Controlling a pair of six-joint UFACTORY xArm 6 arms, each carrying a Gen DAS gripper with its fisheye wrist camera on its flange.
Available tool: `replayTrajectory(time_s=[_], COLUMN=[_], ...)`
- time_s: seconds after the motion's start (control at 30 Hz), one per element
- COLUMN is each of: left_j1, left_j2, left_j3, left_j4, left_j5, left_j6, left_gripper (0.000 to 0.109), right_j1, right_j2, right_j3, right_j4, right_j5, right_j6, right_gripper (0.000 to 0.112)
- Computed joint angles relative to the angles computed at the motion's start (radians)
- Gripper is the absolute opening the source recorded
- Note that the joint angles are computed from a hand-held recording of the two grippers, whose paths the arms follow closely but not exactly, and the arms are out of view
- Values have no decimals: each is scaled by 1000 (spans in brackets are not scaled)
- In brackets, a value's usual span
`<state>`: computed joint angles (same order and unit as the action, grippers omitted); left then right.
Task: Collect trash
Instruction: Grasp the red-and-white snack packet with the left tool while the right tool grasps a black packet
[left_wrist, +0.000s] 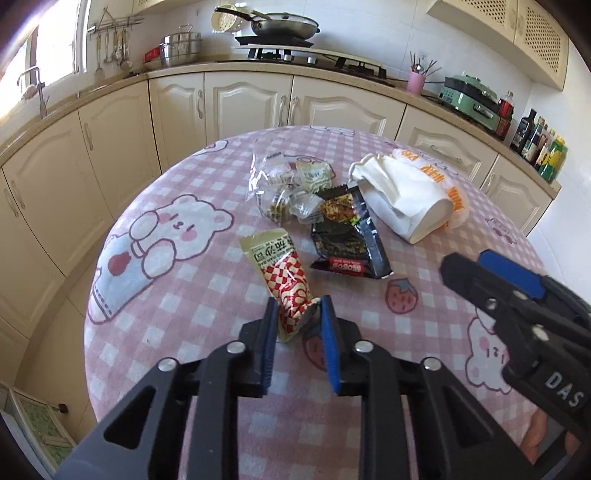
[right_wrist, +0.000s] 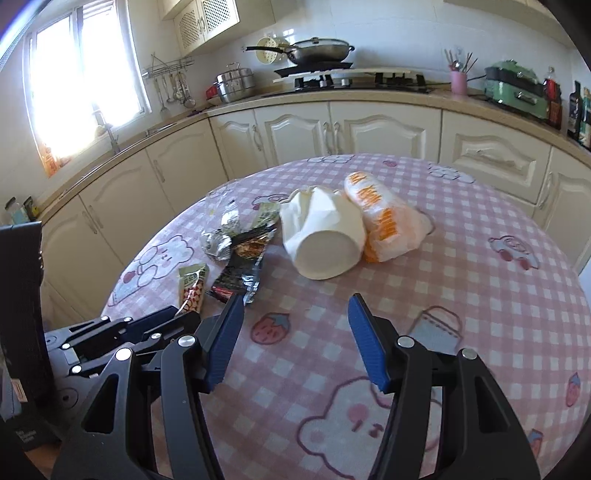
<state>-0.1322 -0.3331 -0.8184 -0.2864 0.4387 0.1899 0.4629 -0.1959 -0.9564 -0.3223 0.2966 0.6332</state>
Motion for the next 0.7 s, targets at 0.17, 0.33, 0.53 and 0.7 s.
replayTrajectory(time_s=[0.17, 0.33, 0.53, 0.7], left_j1=[49, 113, 154, 160], left_j2=[-50, -63, -68, -86], left_j3=[40, 37, 32, 42], left_j4=[-105, -189, -292, -357], left_j5=[-56, -53, -30, -16], left_j6=[66, 129, 215, 271], left_gripper=[15, 14, 15, 15], right_j1=[36, 61, 69, 74], right_j2=[67, 172, 266, 237], right_j3=[-73, -203, -306, -279], right_j4=[108, 92, 107, 50], right_j5=[40, 119, 200, 198], right_j6=[-88, -76, -103, -75], right_gripper=[56, 56, 41, 28])
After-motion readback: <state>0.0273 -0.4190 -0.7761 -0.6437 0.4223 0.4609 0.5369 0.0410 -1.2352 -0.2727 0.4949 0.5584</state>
